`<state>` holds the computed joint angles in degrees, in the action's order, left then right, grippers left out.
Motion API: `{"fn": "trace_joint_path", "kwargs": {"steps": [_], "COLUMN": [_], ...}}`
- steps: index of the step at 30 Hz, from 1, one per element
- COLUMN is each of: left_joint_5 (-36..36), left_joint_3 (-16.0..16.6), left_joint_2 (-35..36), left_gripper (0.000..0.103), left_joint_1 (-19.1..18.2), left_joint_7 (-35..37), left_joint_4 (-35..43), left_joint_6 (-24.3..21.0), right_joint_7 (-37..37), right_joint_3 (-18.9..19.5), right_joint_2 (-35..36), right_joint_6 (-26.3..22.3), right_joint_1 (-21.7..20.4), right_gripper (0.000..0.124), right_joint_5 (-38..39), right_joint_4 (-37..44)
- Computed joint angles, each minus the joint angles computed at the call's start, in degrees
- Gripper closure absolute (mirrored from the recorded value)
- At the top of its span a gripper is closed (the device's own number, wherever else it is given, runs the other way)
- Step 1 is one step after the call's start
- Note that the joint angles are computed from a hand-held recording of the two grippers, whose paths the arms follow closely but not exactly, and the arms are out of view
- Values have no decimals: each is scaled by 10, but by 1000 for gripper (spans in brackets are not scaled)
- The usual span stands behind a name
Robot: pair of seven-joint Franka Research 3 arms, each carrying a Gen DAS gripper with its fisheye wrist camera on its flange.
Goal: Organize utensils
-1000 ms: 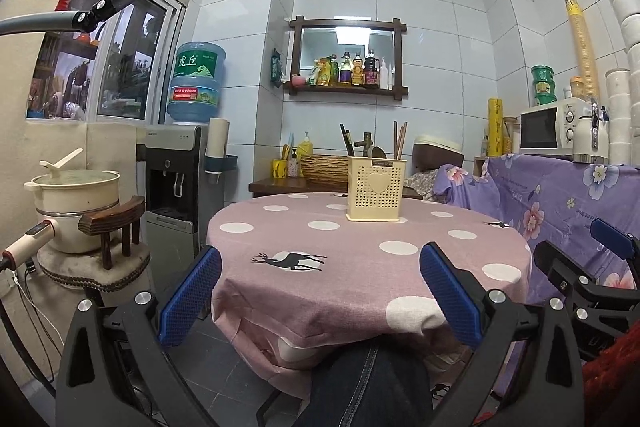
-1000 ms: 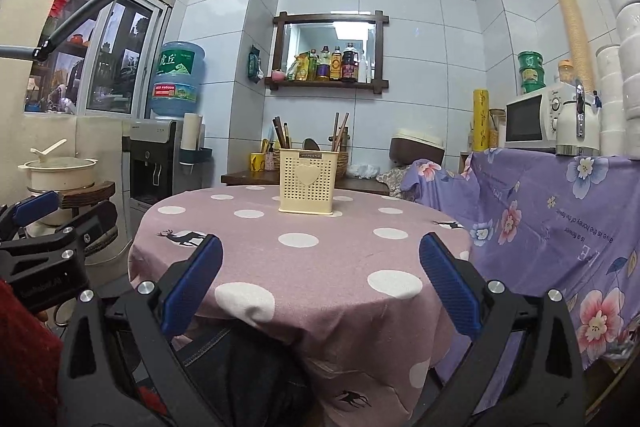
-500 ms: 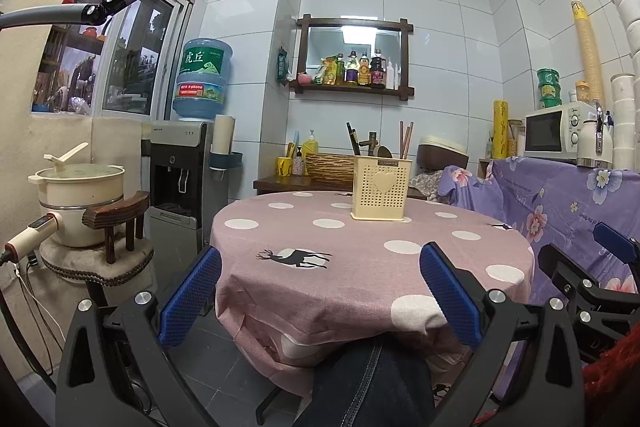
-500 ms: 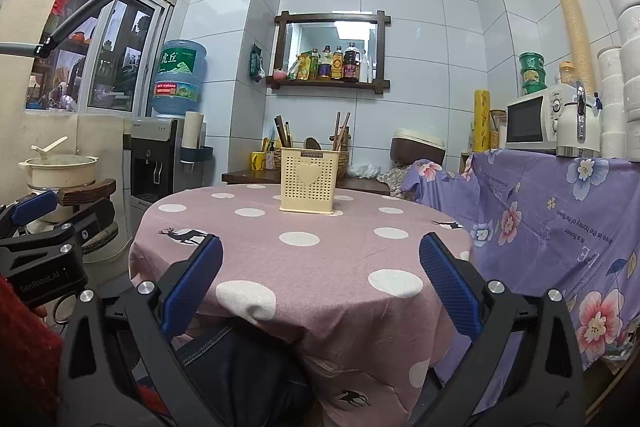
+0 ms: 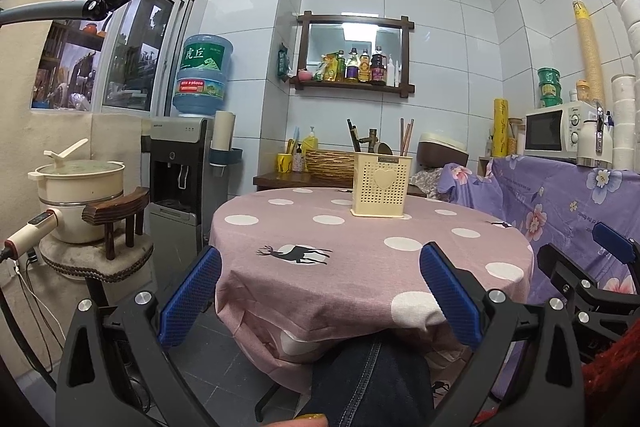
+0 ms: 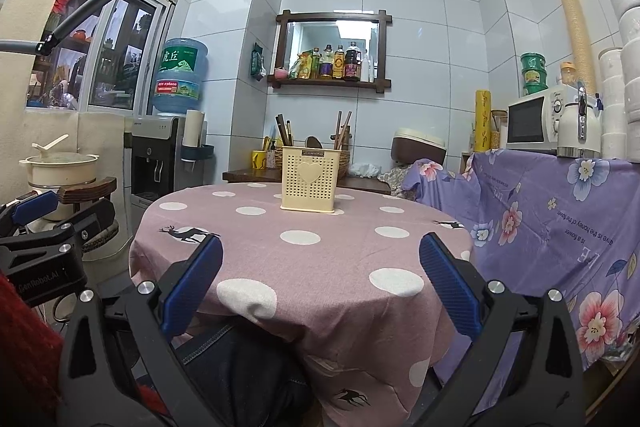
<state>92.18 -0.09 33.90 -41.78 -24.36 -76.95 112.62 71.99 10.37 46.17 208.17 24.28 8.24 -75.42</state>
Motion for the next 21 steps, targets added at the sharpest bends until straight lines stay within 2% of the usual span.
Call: {"fn": "trace_joint_path", "kwargs": {"steps": [21], "left_joint_5": [0], "left_joint_3": [-1], "left_joint_2": [-2], "left_gripper": [4], "left_joint_1": [1], "left_joint_7": [-1], "left_joint_4": [-2], "left_joint_6": [0], "right_joint_7": [1], "right_joint_3": [0], "right_joint_2": [-1], "right_joint_6": [0], "right_joint_1": [-1], "right_gripper": [27], "right_joint_5": [-2], "right_joint_4": [-2]}}
